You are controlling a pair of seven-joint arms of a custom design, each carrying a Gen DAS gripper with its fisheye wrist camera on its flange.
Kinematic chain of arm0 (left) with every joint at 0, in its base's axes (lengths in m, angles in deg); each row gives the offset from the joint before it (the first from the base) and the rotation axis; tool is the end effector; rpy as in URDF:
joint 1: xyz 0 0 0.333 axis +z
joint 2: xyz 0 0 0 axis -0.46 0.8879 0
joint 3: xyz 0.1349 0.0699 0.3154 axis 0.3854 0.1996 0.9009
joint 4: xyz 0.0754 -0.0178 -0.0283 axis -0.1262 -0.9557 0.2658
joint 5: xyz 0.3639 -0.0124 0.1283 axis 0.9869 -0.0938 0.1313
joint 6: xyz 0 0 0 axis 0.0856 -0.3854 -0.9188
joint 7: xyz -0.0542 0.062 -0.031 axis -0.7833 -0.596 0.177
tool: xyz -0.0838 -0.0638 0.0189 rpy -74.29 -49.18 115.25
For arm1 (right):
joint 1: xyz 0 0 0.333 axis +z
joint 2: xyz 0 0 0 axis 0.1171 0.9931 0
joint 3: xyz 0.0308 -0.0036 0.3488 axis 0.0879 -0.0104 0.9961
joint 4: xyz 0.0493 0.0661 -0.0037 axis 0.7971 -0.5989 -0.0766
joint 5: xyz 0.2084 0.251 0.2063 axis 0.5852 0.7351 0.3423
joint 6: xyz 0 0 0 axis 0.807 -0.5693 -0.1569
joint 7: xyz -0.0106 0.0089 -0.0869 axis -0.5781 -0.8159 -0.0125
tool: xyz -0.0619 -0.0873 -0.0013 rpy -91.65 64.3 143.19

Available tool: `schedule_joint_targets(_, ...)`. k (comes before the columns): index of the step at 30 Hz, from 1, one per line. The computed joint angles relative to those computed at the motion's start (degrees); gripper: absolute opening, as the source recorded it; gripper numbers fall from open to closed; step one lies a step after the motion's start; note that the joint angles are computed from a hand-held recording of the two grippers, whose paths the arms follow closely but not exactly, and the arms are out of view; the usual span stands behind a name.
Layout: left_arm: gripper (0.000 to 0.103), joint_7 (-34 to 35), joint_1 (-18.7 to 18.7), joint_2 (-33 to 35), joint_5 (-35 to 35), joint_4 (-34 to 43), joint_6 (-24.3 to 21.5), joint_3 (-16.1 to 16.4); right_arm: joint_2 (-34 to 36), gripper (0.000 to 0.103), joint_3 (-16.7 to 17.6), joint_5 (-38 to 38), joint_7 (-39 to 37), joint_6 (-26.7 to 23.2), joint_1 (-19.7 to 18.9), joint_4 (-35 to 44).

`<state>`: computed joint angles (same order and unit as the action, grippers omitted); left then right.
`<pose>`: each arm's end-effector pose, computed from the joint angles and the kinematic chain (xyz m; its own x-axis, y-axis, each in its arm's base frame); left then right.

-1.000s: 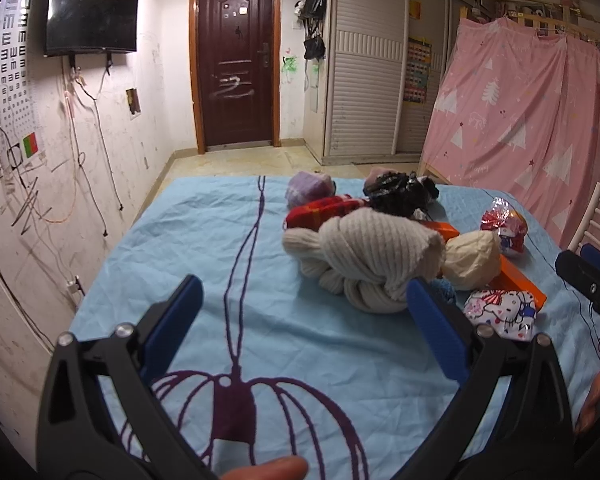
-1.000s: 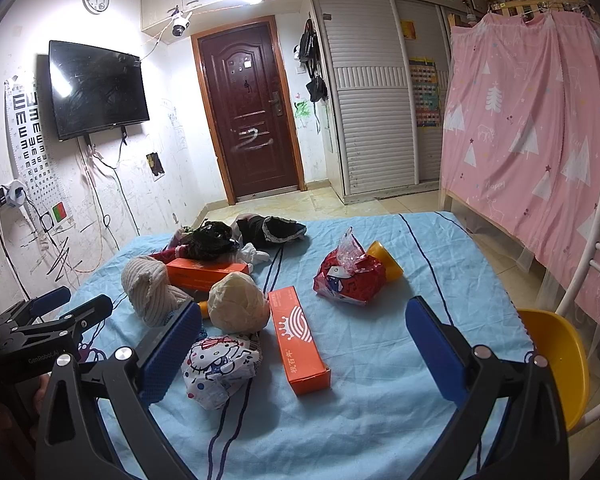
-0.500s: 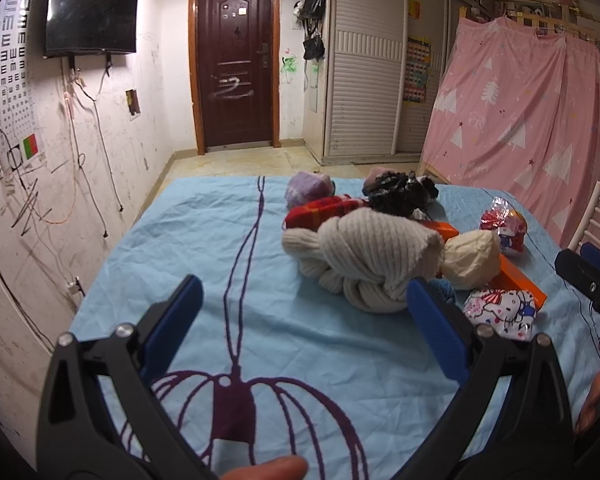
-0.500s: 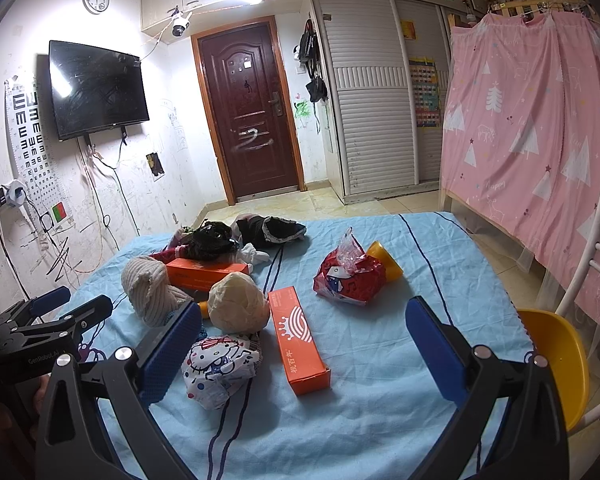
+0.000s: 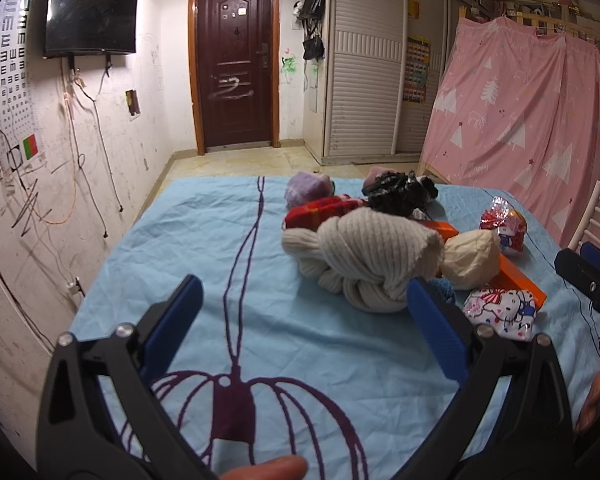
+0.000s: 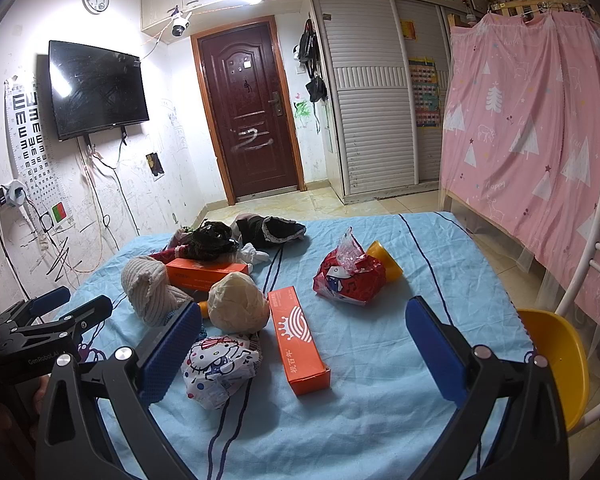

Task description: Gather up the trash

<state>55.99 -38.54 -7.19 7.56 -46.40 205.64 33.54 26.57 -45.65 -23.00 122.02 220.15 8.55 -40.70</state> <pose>0.6136 -0.2111 0.4057 0.1654 -0.9860 0.0216 -0.5459 -0.1097 -0.8306 0.6639 0.1972 0.3884 0.3437 -0.9259 -0.1569 -0.4921 -0.0352 -0.8699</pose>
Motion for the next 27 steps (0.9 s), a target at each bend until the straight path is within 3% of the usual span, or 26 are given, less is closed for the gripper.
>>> schedule_joint_targets(22,0.098,0.71,-0.08,0.41,-0.56,0.21,0.19,0.07,0.05,0.095,1.26,-1.33,0.50,-0.56,-1.34,0.15)
schedule_joint_targets(27,0.098,5.14,-0.48,1.06,-3.95,1.10,0.49,0.19,0.13,0.095,1.60,-1.71,0.40,-0.80,-1.77,0.15)
